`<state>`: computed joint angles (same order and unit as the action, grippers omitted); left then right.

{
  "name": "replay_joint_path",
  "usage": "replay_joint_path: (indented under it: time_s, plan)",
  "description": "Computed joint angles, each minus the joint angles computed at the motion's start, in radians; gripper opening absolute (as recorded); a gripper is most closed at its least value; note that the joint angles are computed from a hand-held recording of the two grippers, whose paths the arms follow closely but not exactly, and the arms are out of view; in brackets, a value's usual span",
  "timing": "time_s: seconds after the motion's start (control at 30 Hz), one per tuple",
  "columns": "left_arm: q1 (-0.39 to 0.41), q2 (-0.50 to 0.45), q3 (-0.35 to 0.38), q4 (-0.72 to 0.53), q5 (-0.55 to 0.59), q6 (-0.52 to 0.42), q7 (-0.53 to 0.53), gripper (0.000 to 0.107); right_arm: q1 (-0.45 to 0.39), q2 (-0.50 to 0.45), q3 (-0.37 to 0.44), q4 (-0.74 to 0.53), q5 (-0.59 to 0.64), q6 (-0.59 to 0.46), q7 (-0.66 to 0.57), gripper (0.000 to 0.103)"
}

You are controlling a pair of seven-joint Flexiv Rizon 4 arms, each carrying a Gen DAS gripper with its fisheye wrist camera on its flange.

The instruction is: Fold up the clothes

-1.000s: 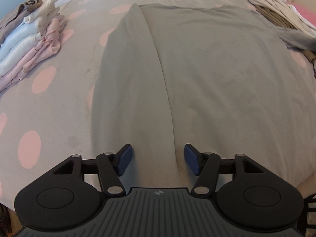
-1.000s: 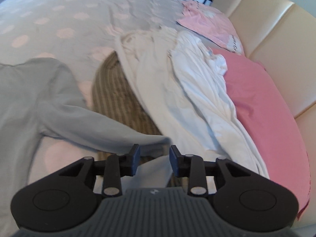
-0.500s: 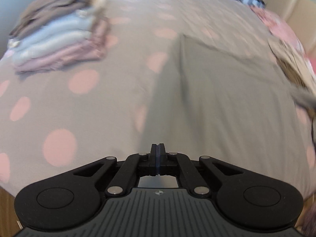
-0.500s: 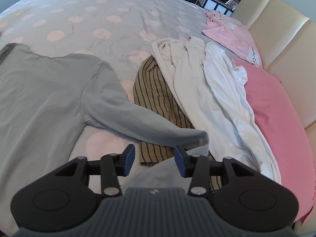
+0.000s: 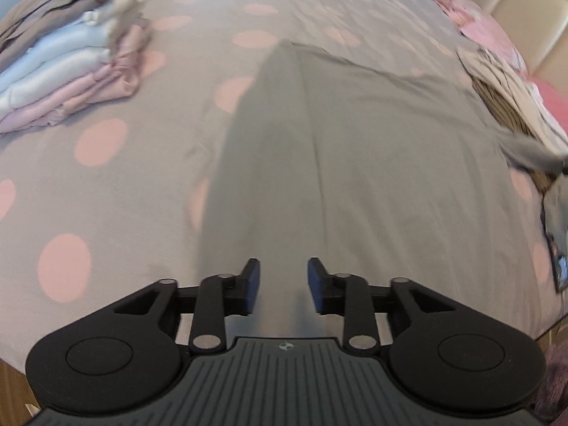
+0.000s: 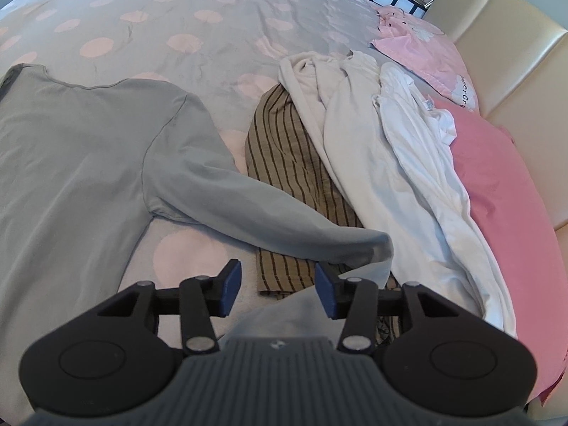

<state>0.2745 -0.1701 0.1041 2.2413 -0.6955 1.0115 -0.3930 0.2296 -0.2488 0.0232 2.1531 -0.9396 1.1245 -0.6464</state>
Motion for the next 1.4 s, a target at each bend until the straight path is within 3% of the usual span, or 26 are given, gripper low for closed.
replay_joint_path:
  time_s: [0.17,0.27,0.33,0.53,0.77,1.2,1.4]
  plan:
    - [-0.027,-0.005,0.001,0.054,0.079,0.047,0.008,0.041,0.003,-0.012,0.001,-0.009,0.013,-0.003,-0.011,0.049]
    - [-0.022,-0.012,0.001,0.059,0.095,0.059,0.018,0.007,0.006,-0.011,0.0,-0.006,0.011,0.0,-0.012,0.049]
    - [-0.011,-0.007,0.0,0.057,0.084,0.057,0.027,0.0,0.005,-0.01,0.0,-0.002,0.014,0.001,-0.017,0.05]
    - [0.022,0.018,0.018,0.006,0.02,0.007,0.006,0.0,0.003,-0.011,-0.001,0.0,0.031,-0.012,-0.029,0.051]
    - [0.064,-0.055,0.016,-0.136,-0.023,0.077,-0.075,0.0,0.005,-0.023,-0.002,-0.017,0.049,-0.04,-0.042,0.055]
    - [0.141,-0.326,0.028,-0.465,0.229,0.205,-0.389,0.0,0.002,-0.101,-0.043,-0.076,0.042,-0.084,-0.025,0.055]
    - [0.083,-0.413,0.115,-0.588,0.457,0.147,-0.517,0.0,-0.01,-0.135,-0.056,-0.119,0.084,-0.063,-0.032,0.055]
